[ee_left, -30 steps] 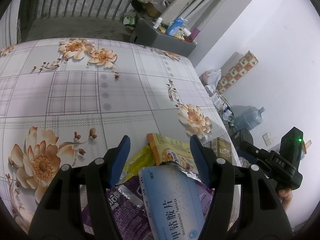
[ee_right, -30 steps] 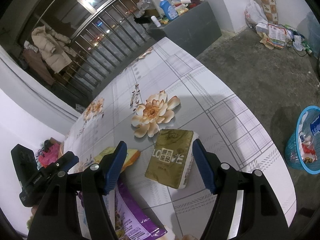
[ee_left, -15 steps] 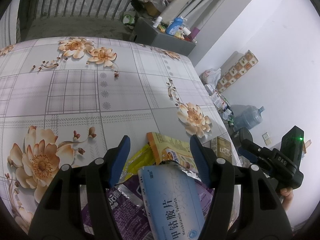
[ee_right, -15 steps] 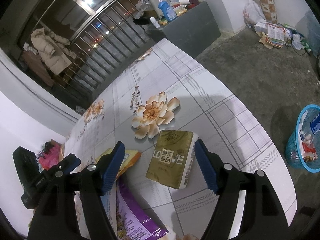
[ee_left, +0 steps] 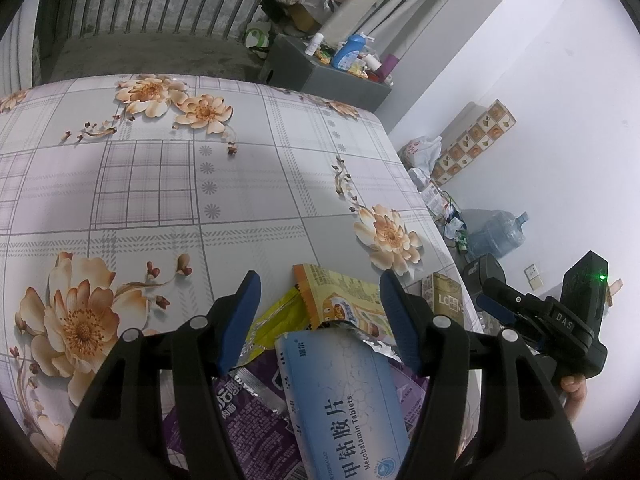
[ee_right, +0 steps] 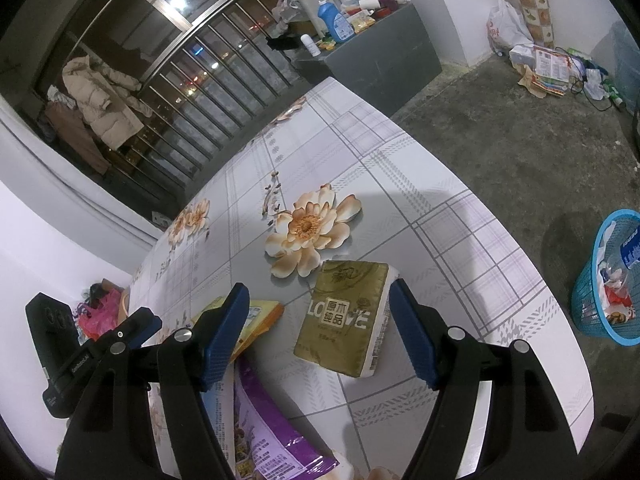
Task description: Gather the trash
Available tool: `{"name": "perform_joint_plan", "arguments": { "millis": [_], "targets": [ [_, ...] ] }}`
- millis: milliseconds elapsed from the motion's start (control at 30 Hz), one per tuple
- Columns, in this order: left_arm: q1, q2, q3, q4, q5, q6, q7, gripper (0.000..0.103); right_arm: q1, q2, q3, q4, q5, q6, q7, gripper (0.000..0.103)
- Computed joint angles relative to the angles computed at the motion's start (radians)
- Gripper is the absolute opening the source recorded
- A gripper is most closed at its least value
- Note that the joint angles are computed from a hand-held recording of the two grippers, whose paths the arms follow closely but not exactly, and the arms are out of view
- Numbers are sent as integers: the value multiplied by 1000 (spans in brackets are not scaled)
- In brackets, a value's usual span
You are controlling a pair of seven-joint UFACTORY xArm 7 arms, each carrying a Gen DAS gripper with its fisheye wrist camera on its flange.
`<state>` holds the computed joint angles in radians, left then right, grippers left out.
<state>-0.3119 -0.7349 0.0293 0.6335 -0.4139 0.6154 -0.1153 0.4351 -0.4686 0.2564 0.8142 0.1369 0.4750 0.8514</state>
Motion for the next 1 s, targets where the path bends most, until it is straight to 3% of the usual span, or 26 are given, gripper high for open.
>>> {"name": "perform_joint_plan", "arguments": {
  "millis": [333, 600, 1000],
  "targets": [
    [1, -3, 1, 0, 2, 2, -1, 58, -12, 10, 15, 31, -32, 39, 3, 73],
    [-1, -2, 3, 1, 1, 2, 3, 58, -43, 24, 61, 86, -131, 120, 35, 78],
    [-2, 2, 4, 6, 0, 3, 2, 58, -30, 20, 57, 93, -151, 124, 31, 78]
  ]
}}
